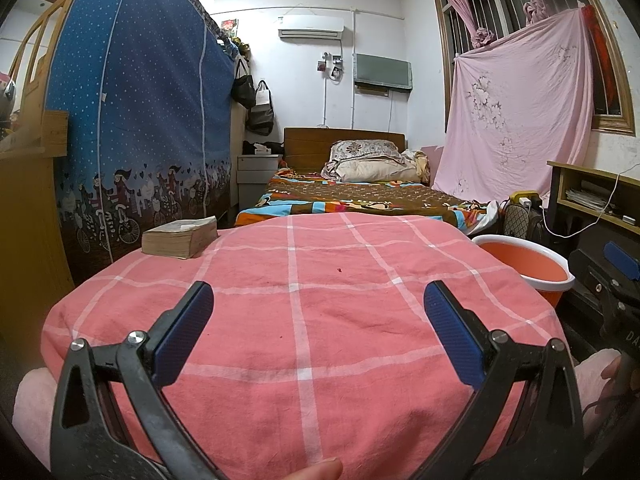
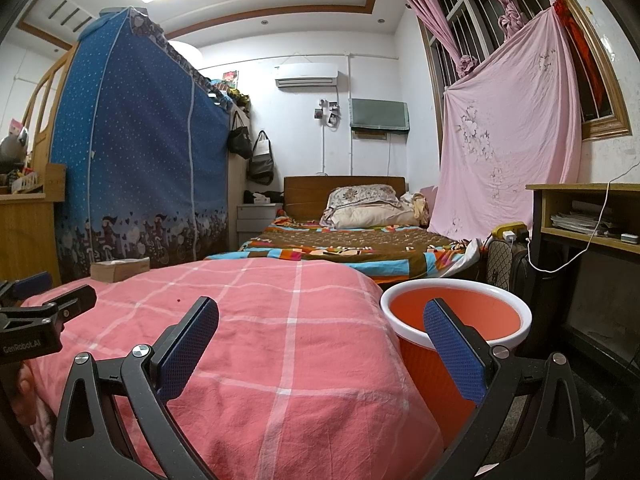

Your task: Collect trash

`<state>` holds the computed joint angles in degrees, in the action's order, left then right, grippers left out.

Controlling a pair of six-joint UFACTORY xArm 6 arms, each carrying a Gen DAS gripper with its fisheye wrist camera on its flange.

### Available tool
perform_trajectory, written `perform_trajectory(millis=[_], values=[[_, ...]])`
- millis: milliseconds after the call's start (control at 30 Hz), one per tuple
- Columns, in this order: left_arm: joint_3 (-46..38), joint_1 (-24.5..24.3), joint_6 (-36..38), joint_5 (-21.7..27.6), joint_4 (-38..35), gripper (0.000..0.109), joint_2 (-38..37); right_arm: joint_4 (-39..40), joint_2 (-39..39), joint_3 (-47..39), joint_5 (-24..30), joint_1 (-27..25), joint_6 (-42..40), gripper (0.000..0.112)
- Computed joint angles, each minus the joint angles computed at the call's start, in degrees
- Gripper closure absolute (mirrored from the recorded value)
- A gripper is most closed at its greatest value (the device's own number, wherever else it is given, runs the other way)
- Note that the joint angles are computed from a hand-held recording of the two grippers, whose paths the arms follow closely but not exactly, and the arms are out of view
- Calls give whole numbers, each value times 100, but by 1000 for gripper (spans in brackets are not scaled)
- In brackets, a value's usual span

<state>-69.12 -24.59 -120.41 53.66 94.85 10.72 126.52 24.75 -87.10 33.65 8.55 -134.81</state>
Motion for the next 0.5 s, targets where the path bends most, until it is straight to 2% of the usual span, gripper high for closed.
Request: perform_trajectory(millis=[500], values=[[4, -5, -31, 17, 19, 19, 3, 13, -25, 30, -8, 11, -8, 9]])
